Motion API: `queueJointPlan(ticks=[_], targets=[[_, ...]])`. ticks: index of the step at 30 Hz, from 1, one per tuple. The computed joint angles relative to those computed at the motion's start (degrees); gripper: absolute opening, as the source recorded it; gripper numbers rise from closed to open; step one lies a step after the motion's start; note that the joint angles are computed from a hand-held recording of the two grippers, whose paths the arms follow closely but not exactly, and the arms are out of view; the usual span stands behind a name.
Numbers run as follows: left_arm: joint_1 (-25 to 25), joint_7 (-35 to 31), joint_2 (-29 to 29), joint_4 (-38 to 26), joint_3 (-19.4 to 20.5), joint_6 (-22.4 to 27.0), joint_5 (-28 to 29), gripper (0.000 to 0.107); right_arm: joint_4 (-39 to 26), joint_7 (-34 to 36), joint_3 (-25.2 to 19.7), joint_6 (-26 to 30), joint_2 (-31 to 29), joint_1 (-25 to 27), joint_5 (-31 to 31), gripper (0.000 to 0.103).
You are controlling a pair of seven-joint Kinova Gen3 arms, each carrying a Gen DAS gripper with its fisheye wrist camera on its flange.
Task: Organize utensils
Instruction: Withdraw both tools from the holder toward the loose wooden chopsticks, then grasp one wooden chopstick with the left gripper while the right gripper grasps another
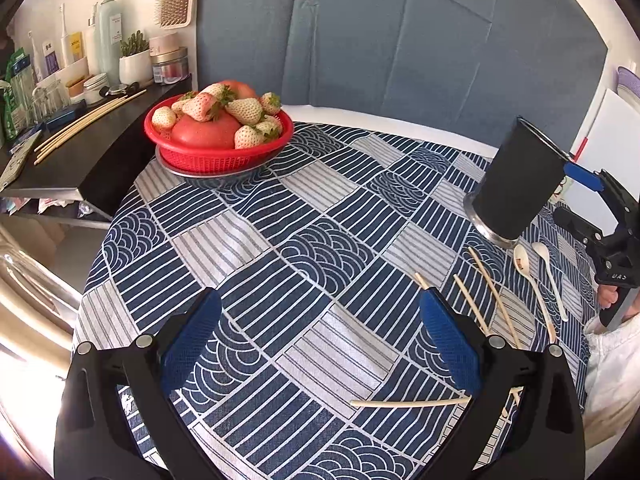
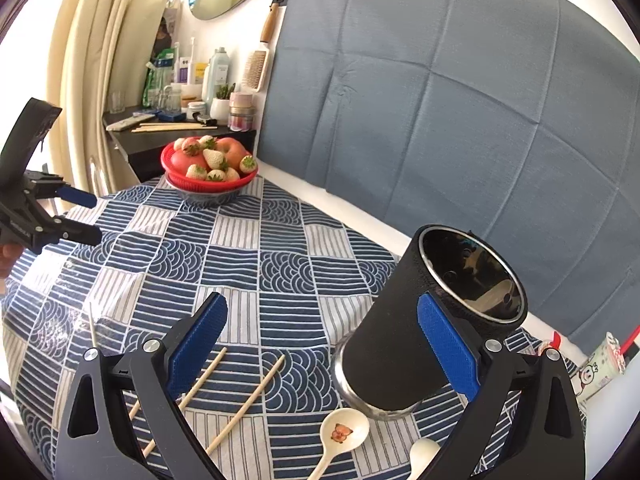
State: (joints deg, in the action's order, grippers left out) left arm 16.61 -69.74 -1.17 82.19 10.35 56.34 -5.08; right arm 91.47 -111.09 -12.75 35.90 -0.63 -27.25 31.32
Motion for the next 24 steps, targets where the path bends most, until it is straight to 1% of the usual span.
queueJointPlan(ticks=[1,4,9,13,16,21,23,24], targets=[[0.49,0.73,0.05,0.05,-0.51,0.62,-0.05,0.097,-0.38,1.57,-0.02,0.92,0.42,-0.1,-1.62,0.092],[0.13,2.58,-0.42,0.94,0.25,1.22,-0.55,0.097,-1.53,6.54,0.18,3.97,1.96,-0.56,-6.06,0.092],[0.9,8.07,-0.78,1.55,1.3,2.96,-2.3,0.097,-1.75,11.23,0.41,7.37,4.08,-2.36,-7.04,0.092],[2.36,14.84,-0.1,0.75,2.52,6.04,-5.64,0.097,-2.28,15.85,1.16,8.87,5.16,-2.42,-10.66,0.092],[3.6,17.83,0.52,-0.37,2.9,8.31,-6.68,0.097,-3.53,18.95,1.88,10.66,6.25,-1.53,-14.93,0.092],[5.14,21.44,1.16,-2.15,3.05,11.09,-6.22,0.097,-6.63,20.95,3.01,14.96,8.46,-0.35,-19.89,0.092],[5.95,25.38,1.12,-2.35,3.22,11.47,-7.41,0.097,-8.7,21.47,3.33,18.08,9.66,0.09,-22.21,0.092],[5.83,27.71,1.08,-2.67,3.52,12.47,-7.9,0.097,-9.64,21.6,3.45,19.56,10.11,0.15,-22.95,0.092]])
